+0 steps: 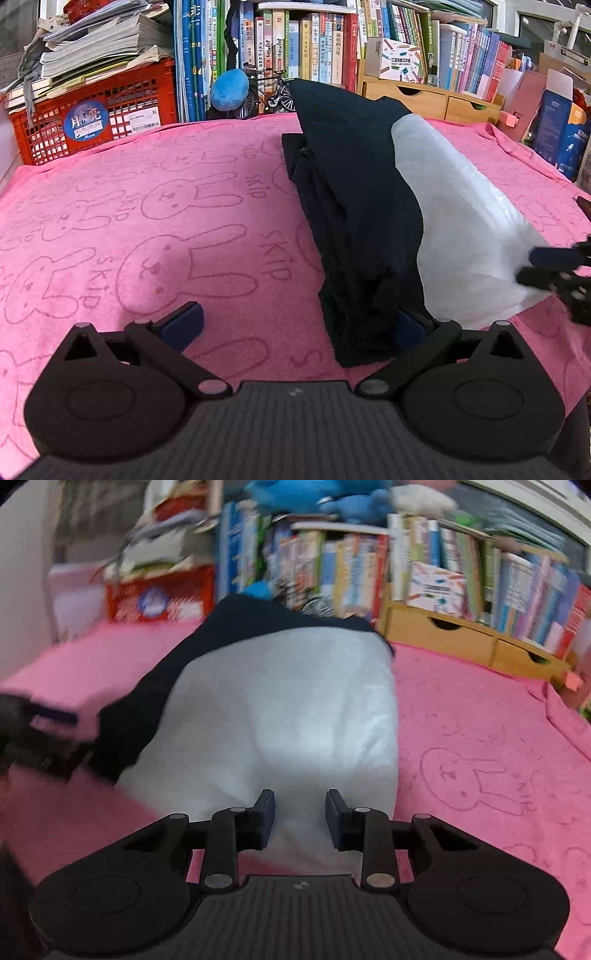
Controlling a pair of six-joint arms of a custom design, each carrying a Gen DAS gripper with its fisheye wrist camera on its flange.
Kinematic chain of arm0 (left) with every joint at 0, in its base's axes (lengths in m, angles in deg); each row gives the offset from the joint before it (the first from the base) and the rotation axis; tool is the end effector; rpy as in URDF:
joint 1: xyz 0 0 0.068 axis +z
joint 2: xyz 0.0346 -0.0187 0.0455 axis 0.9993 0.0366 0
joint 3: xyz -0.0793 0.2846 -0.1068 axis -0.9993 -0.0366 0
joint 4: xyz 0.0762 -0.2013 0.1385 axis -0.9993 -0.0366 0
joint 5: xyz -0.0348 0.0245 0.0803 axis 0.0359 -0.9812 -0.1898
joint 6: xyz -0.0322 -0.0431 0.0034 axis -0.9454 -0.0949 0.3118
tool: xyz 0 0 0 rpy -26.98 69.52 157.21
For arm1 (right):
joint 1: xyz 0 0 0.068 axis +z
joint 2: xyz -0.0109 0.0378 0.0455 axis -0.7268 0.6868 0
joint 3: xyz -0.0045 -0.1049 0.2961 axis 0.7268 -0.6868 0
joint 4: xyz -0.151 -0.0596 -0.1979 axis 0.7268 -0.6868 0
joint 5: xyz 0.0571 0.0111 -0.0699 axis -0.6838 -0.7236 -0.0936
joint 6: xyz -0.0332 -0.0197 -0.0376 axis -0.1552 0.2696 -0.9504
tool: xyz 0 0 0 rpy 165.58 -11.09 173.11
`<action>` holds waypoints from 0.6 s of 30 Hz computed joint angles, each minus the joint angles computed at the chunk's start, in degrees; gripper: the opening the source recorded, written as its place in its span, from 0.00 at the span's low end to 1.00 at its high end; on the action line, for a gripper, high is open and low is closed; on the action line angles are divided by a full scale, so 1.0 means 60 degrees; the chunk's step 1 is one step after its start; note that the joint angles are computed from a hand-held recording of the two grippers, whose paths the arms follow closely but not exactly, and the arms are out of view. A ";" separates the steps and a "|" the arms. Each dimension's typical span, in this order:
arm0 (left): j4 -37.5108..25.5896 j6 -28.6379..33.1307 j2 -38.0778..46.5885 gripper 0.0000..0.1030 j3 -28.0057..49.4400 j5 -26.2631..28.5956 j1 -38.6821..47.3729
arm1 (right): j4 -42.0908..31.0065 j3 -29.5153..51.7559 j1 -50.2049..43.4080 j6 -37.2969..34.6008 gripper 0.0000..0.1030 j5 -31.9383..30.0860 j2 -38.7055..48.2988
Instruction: Fold clothes
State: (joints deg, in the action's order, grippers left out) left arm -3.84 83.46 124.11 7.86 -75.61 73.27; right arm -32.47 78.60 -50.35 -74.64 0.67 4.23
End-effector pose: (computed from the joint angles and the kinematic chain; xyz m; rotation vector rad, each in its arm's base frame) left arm 0.2031 -0.0504 0.0953 0.1618 2.2807 -0.0931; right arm 0.1934 -0.0023 0.1464 -0.4453 2.2379 0.1315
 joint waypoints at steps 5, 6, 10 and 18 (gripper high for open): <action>0.0615 -0.0034 0.0231 1.00 -0.0214 -0.0081 -0.0070 | -0.2997 0.1769 -0.0216 0.0172 0.58 -0.1192 -0.0958; 0.0817 -0.0022 0.0314 1.00 -0.0278 -0.0081 -0.0071 | -0.3032 0.2146 -0.0066 0.0534 0.58 -0.1262 -0.0851; 0.2323 0.0058 0.1023 1.00 -0.0718 -0.0058 -0.0049 | -0.2327 0.4027 0.1963 0.1444 0.48 0.0491 0.1284; 0.3426 0.0215 0.1491 1.00 -0.1118 0.0289 0.0205 | -0.2199 0.7765 0.4132 0.1763 0.63 0.3071 0.5940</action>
